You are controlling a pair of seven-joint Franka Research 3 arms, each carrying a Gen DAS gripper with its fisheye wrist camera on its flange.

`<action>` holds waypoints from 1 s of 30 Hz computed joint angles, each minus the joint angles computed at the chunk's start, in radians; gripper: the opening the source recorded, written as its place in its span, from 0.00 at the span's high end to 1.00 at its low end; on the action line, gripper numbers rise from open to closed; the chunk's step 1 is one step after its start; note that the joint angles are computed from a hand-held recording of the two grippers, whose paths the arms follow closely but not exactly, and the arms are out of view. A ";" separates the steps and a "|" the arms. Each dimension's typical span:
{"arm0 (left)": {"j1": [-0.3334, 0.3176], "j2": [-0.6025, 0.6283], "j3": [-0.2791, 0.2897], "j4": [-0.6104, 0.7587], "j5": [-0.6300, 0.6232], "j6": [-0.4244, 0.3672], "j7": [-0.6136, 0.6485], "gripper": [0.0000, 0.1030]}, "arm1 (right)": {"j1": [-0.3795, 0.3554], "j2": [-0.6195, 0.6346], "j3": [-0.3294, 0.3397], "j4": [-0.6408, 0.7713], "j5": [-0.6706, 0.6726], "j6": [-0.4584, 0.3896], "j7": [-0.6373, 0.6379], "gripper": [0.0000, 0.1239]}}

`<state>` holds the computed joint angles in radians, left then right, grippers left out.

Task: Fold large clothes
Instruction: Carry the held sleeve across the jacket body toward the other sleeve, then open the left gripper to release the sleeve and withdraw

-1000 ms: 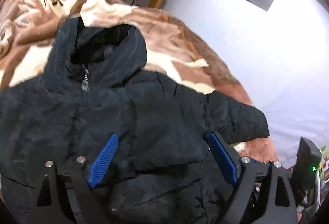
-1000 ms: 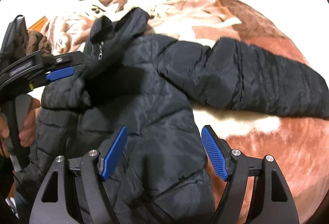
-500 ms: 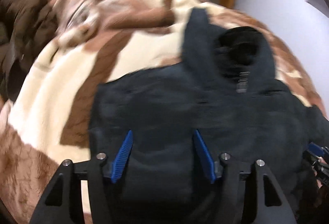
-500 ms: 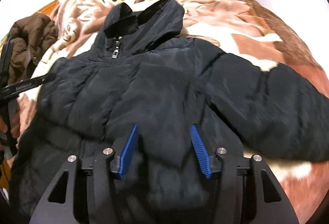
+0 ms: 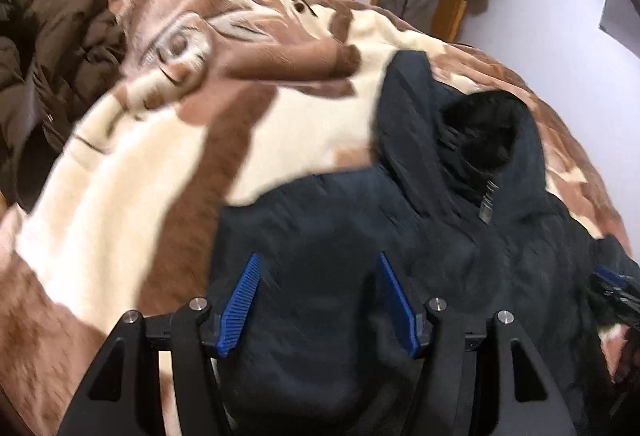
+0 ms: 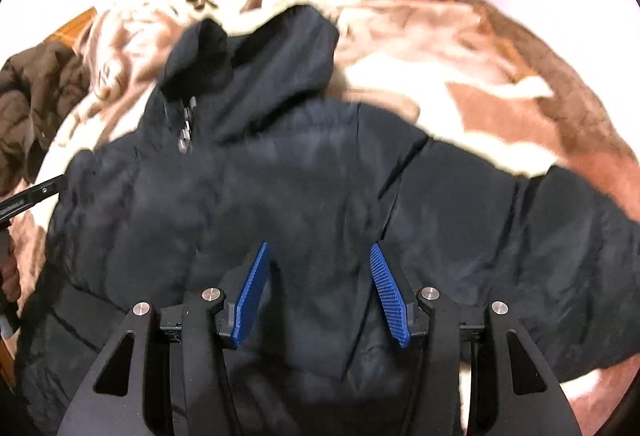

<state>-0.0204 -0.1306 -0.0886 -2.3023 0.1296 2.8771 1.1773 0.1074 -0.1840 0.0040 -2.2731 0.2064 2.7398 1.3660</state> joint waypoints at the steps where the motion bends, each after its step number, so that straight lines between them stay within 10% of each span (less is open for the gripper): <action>1: 0.012 0.027 -0.003 0.026 0.022 -0.024 -0.022 0.39 | 0.000 0.020 0.002 0.022 -0.005 -0.006 0.004 0.57; 14: 0.024 0.114 -0.015 0.062 0.080 -0.041 -0.062 0.38 | 0.016 0.172 -0.008 0.133 -0.081 -0.105 0.070 0.57; 30: -0.176 -0.542 -0.059 -0.313 -0.010 -0.248 -0.125 0.38 | -0.049 -0.562 0.002 -0.334 -0.009 -0.257 0.082 0.56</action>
<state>-0.1967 -0.6728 -0.1478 -2.6153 0.1195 2.6291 1.0521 0.0584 -0.7462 0.0058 -2.6073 0.1969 2.4826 1.4476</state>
